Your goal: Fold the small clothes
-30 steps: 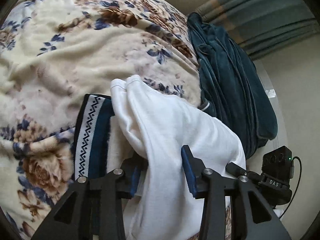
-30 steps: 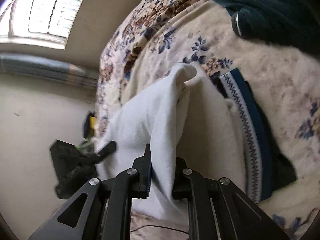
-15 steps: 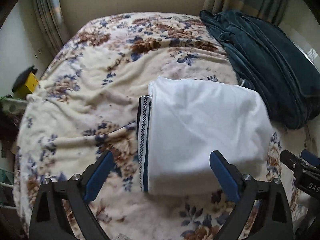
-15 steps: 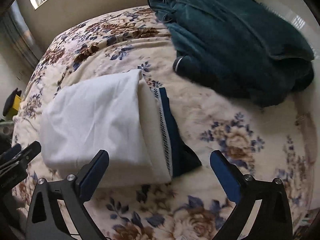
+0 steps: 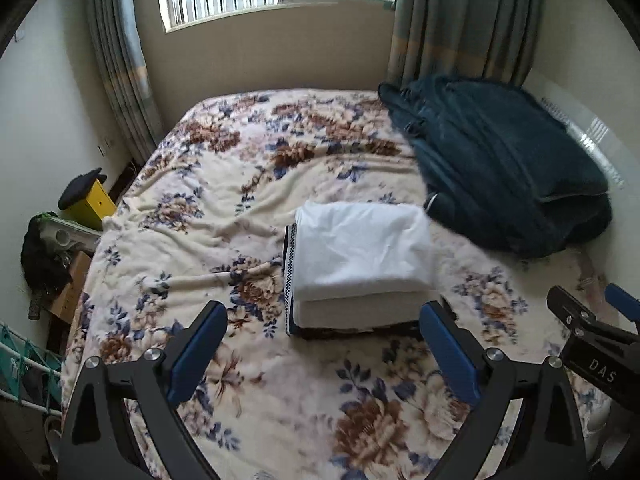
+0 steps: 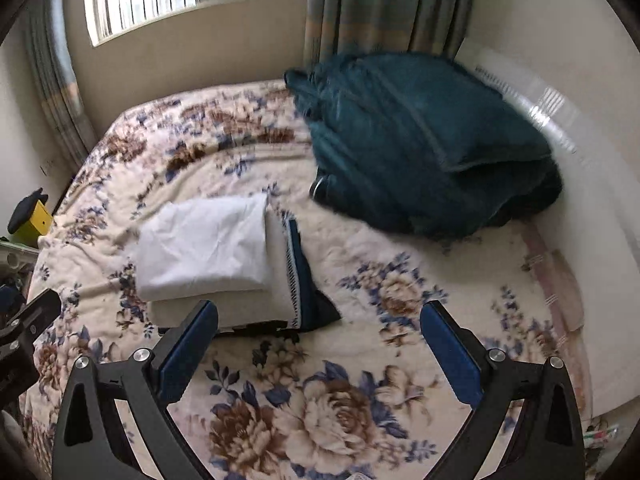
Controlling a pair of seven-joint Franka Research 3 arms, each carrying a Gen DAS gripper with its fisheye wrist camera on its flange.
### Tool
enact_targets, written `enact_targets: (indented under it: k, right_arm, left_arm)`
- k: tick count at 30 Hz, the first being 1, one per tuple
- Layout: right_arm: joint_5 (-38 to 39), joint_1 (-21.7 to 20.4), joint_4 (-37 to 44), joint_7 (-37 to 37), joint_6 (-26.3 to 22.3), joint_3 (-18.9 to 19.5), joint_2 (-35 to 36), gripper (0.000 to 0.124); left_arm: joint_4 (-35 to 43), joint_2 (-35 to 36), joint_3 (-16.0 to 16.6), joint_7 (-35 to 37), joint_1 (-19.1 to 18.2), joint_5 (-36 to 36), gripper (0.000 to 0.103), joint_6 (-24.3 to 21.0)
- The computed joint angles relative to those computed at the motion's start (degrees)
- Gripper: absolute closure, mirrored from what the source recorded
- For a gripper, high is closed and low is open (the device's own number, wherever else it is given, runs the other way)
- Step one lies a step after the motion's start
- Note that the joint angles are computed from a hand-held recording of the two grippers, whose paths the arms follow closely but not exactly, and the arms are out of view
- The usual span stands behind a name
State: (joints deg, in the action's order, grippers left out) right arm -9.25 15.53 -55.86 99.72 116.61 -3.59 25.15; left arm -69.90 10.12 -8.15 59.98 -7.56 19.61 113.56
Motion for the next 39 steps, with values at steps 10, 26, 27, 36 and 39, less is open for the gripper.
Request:
enact_targets:
  k: [10, 26, 27, 36, 39]
  right_arm:
    - [-1.1, -1.8, -14.4, -3.9, 0.4, 3.2, -23.1, 0.021]
    - [7.6, -5.5, -7.2, -9.0, -8.3, 5.9, -32.3, 0.021]
    - [7.8, -5.6, -6.9, -9.1, -8.7, 6.0, -32.5, 0.021]
    - [8.3, -6.3, -4.9, -10.0, -9.6, 6.2, -33.0, 0.021]
    - [8.8, -6.4, -4.5, -10.7, -10.8, 6.1, -32.6, 0.021]
  left_arm:
    - [0.2, -10.6, -2.5, -2.4, -2.2, 4.4, 0.005, -7.2]
    - [5.2, -16.0, -6.9, -5.6, -4.2, 11.7, 0.005, -14.9]
    - [5.3, -16.2, -7.2, -5.7, -4.3, 12.3, 0.005, -15.1]
    - [4.3, -17.6, -7.9, -7.1, -4.4, 12.9, 0.005, -15.2]
    - [4.1, -18.0, -8.2, -7.1, -4.4, 12.5, 0.0, -15.7]
